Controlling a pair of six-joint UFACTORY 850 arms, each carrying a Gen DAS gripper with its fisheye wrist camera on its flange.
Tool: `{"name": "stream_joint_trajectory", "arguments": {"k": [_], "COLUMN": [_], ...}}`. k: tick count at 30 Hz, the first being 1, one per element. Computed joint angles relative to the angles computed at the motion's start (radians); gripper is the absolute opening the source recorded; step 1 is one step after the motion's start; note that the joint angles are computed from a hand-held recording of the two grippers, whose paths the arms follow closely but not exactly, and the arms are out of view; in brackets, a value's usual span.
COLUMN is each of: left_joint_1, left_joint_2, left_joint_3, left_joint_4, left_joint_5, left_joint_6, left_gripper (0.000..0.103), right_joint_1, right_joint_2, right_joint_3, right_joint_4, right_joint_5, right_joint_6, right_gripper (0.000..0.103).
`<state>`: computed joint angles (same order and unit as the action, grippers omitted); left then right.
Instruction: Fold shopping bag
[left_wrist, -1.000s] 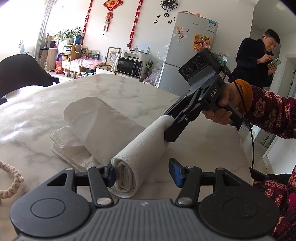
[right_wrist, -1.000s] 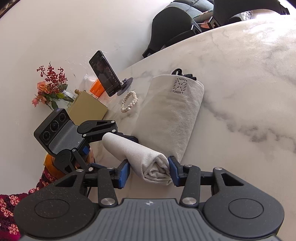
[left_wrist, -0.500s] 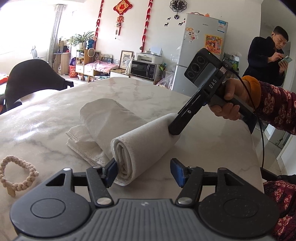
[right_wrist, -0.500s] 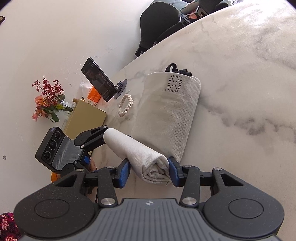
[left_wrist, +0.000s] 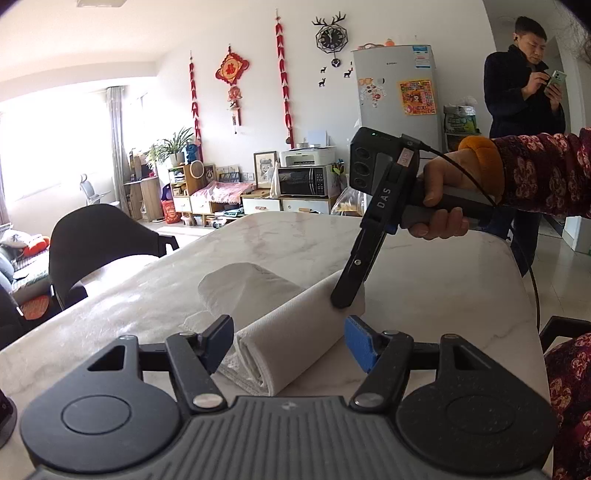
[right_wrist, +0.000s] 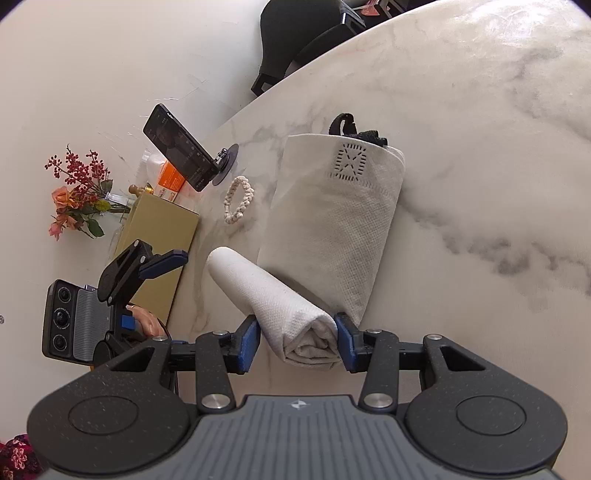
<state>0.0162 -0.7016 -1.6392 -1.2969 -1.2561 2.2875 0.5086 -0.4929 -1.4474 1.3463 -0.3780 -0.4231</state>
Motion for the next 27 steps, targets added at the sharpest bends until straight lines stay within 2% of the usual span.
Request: {"name": "stream_joint_trajectory", "arguments": {"k": [5,10,19,27], "left_joint_1": [-0.021,-0.047,-0.075,-0.087], "left_joint_2": [0.026,0.032,0.026,0.004], "left_joint_3": [0.031,0.037,0.006,-0.045], "left_joint_4": [0.040,0.096,0.179,0.250], "left_joint_5": [0.009,0.022,0.062,0.064], "left_joint_6": [0.084,0.104,0.011,-0.089], "left_gripper": [0.067,0.067,0.067,0.067], "right_joint_1": [-0.011,-0.016,-0.017,-0.010], "right_joint_2": [-0.014,-0.020,-0.023,-0.001], "right_joint_3": [-0.027,-0.041,-0.049,-0.007], "right_joint_4": [-0.071,-0.121,-0.141,-0.027], "right_joint_5": [-0.041,-0.062,-0.069,-0.024], "right_joint_6": [0.072,0.117,0.136,0.022], "right_gripper": [0.046,0.046,0.046,0.047]}}
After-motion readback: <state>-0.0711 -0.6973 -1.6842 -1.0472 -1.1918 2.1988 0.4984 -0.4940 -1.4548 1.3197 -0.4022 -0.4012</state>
